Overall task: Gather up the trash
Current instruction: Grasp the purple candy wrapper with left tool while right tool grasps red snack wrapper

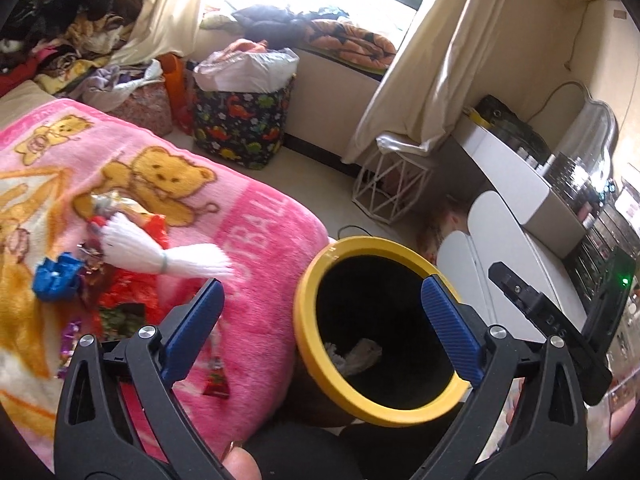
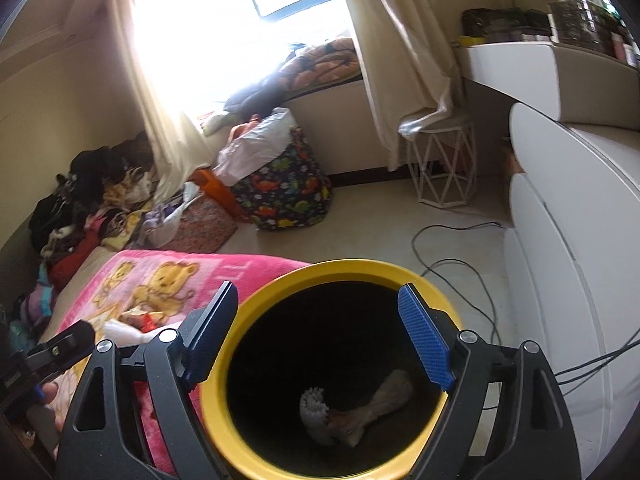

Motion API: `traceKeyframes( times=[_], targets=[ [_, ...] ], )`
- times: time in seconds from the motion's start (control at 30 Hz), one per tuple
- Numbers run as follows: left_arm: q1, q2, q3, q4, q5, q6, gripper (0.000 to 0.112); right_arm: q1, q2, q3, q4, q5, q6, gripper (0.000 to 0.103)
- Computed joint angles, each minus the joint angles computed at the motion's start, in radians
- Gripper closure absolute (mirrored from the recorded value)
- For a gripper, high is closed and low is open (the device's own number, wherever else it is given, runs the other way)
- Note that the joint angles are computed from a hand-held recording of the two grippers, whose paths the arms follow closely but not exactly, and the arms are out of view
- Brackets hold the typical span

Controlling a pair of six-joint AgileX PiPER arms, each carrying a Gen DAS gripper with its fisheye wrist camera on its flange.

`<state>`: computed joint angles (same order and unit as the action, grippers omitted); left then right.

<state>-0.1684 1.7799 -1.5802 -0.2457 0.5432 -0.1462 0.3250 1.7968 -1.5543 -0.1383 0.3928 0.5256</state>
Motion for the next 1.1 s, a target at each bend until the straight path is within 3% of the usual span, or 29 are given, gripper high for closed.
traceKeyframes(
  times=[0.47,1.1],
  targets=[
    [0.119,-0.118,0.146,0.055,-0.084,-0.034,0.022,0.137,0.061,-0.117,0.112,0.023,-0.165,0.020],
    [0.338,-0.205,0.281,0.019,-0.096,0.007,0.022,0.305,0.287,-0.408,0.145,0.211,-0.313,0.021]
  ],
)
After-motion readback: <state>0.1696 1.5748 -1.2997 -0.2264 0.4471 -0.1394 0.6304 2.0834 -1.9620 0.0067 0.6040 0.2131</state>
